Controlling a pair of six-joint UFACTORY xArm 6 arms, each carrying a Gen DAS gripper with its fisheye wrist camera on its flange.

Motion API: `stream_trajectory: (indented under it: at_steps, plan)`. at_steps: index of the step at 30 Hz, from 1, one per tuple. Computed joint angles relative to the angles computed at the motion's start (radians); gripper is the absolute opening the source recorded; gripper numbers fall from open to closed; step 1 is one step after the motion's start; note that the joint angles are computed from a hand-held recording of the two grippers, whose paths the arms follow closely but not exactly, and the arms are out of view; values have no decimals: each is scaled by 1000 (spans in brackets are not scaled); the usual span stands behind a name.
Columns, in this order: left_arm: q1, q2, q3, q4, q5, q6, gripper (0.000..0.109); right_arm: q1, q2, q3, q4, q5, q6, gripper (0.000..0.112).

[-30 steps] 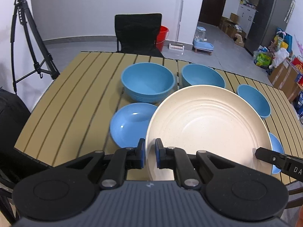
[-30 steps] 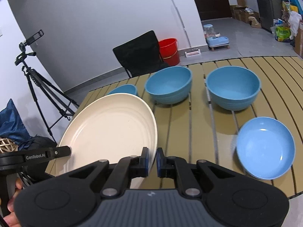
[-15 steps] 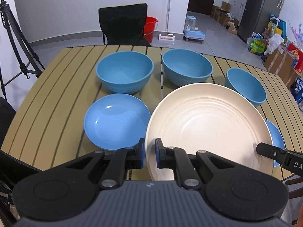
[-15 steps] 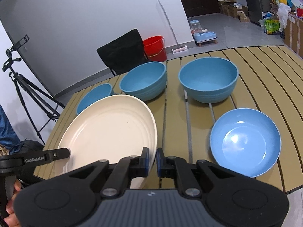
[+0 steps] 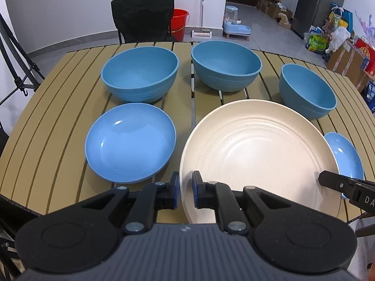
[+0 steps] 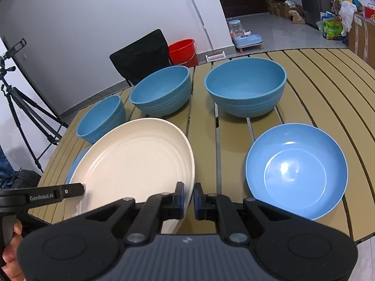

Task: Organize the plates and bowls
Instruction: 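Lift the cream plate with both grippers and carry it toward the blue bowls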

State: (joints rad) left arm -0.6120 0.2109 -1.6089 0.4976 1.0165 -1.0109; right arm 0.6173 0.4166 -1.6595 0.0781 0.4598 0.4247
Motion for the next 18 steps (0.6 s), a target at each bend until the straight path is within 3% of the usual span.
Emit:
stream_trajectory:
  at_steps: [18]
  plan:
    - [30, 102, -45, -44, -21, 69, 12, -10, 86, -48, -30, 14, -14, 8]
